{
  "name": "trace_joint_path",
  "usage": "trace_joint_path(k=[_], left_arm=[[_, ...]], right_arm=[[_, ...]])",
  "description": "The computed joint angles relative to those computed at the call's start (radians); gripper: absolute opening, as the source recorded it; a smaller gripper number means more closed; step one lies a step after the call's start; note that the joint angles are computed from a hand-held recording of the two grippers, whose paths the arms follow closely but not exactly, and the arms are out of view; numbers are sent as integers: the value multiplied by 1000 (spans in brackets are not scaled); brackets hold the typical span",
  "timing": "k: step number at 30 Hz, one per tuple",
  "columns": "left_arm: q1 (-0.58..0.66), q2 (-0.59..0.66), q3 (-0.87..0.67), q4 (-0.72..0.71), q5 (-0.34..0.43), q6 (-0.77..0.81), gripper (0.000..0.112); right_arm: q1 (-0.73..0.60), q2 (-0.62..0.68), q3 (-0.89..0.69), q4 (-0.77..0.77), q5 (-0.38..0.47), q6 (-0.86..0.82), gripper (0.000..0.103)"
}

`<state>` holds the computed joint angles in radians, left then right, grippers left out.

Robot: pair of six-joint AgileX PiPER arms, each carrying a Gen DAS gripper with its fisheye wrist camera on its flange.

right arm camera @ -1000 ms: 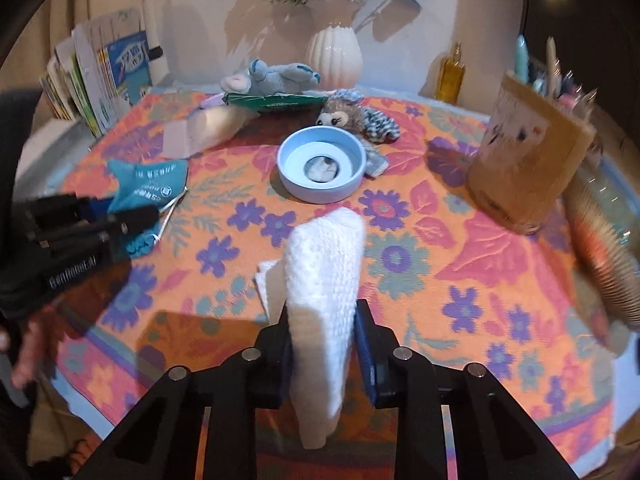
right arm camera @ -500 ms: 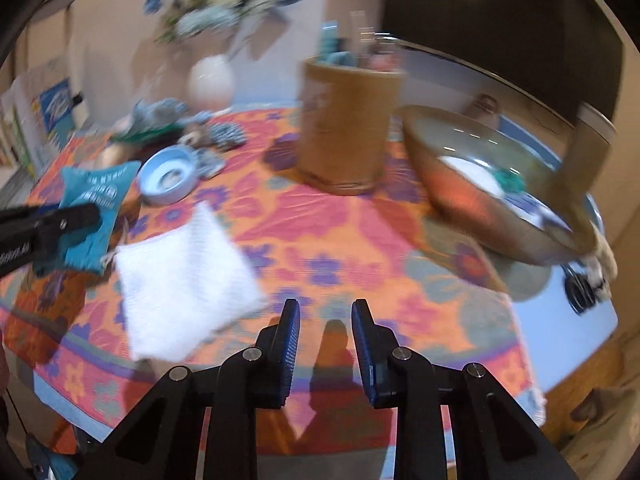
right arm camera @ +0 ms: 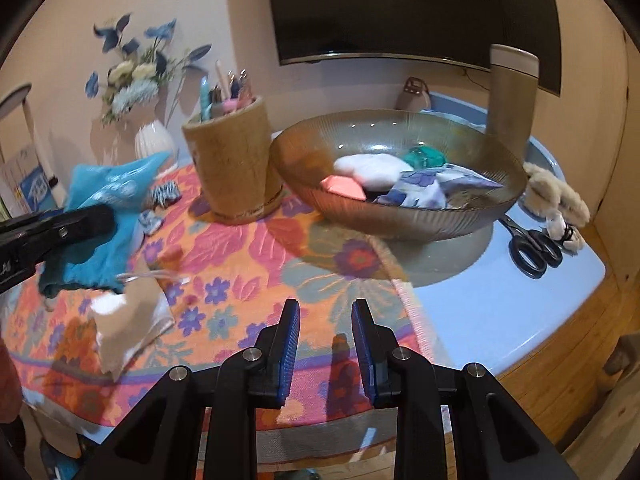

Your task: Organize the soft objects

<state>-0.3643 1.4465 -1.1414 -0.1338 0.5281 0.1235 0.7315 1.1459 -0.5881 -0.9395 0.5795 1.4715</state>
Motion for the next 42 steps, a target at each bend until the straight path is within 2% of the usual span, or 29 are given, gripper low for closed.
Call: trace_joint_path(k=[2, 4, 6, 8, 10, 13, 16, 20, 23, 25, 27, 28, 29, 30, 31, 32, 33, 35, 37, 38, 40, 42], left_arm=[[-18, 39, -76, -69, 38, 61, 12], [-43, 86, -176, -105, 76, 96, 12], [-53, 132, -261, -132, 107, 114, 12], [-57, 184, -355, -151, 132, 127, 12], [-61, 238, -435, -145, 145, 115, 12], [-51, 330, -561, -174, 193, 120, 12], [-42, 426, -687, -186, 256, 106, 12], [-30, 578, -878, -192, 346, 75, 12], [-27, 655, -973, -183, 379, 52, 12], [-30, 697, -1027, -165, 396, 33, 12], [-38, 732, -1075, -144, 411, 17, 13], [-40, 751, -1103, -133, 423, 8, 14], [-40, 780, -1144, -129, 443, -6, 26], [-38, 801, -1179, -129, 469, -16, 47], [-37, 819, -1211, -112, 497, -46, 54], [-33, 813, -1204, -102, 497, -61, 65], [-29, 798, -1176, -107, 486, -53, 69], [-24, 745, -1097, -137, 461, -5, 69], [-31, 679, -1002, -138, 408, 22, 70], [-33, 635, -940, -145, 369, 42, 75], [-40, 514, -763, -165, 246, 67, 83], [-38, 428, -643, -216, 174, 115, 86]], right_arm=[[6, -27, 1, -2, 9, -2, 26], [41, -39, -22, -15, 80, -6, 26], [44, -56, -36, -25, 109, -12, 26], [-39, -102, -55, 64, 72, -149, 26], [-181, -143, -65, 212, -30, -349, 26], [-429, -120, -105, 507, -177, -649, 26], [-579, -63, -164, 807, -239, -949, 26], [-723, 55, -281, 1207, -234, -1347, 26], [-824, 167, -364, 1507, -182, -1635, 26], [-852, 211, -390, 1591, -171, -1714, 26], [-853, 241, -411, 1587, -172, -1709, 26], [-850, 249, -417, 1575, -176, -1696, 26], [-845, 264, -434, 1535, -176, -1658, 30], [-837, 277, -450, 1485, -170, -1606, 36], [-839, 291, -464, 1465, -155, -1581, 59], [-844, 300, -468, 1469, -149, -1576, 63], [-852, 294, -458, 1478, -153, -1576, 66], [-879, 277, -432, 1583, -140, -1670, 67], [-886, 248, -403, 1604, -137, -1680, 69], [-884, 237, -392, 1605, -139, -1680, 70], [-875, 209, -366, 1598, -144, -1671, 70], [-855, 158, -313, 1628, -161, -1689, 73]])
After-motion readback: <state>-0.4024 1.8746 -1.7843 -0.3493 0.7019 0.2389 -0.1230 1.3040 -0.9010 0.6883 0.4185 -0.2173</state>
